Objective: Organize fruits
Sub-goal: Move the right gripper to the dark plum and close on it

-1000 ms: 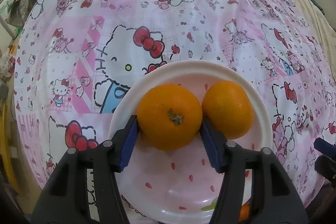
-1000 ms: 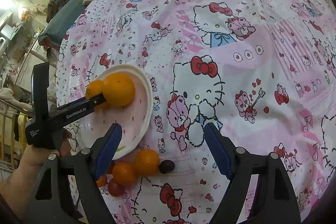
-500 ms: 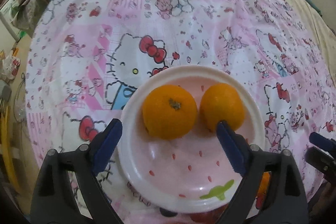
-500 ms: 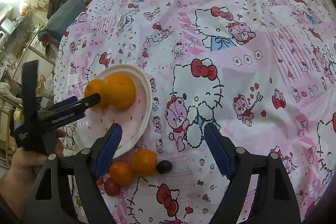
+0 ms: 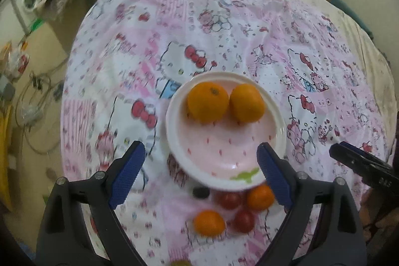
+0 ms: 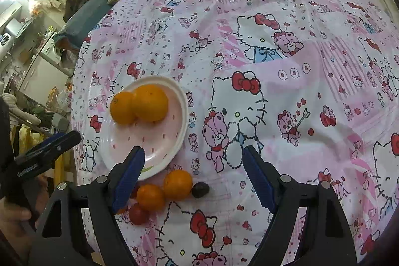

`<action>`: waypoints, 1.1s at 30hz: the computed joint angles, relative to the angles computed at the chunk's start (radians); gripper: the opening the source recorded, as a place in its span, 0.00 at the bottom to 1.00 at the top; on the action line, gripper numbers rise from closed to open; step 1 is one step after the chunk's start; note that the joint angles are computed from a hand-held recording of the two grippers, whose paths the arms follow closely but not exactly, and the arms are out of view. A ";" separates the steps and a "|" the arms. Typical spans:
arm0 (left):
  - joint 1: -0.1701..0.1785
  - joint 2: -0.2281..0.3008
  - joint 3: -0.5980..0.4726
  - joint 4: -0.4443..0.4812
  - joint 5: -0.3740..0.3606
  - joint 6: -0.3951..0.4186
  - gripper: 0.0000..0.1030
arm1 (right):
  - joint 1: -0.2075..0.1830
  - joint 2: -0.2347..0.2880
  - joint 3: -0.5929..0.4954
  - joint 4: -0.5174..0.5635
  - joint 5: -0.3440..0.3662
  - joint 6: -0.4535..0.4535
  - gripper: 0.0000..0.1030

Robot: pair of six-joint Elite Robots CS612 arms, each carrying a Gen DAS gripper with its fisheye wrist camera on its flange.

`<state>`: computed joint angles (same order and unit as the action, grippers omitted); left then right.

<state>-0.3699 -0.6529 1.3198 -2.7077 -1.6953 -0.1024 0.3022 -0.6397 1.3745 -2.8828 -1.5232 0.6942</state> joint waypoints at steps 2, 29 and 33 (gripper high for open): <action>0.005 -0.013 0.022 -0.002 -0.012 -0.028 0.87 | 0.001 -0.004 0.008 -0.003 0.001 0.003 0.81; 0.028 -0.032 0.079 0.040 -0.061 -0.105 0.87 | 0.074 0.062 -0.141 0.402 -0.169 -0.544 0.54; 0.028 -0.027 0.067 0.053 -0.080 -0.098 0.87 | 0.074 0.078 -0.160 0.442 -0.166 -0.665 0.45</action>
<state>-0.3416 -0.6801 1.3871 -2.6552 -1.7757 -0.2004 0.3762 -0.5619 1.2149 -2.4405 -1.6892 0.0290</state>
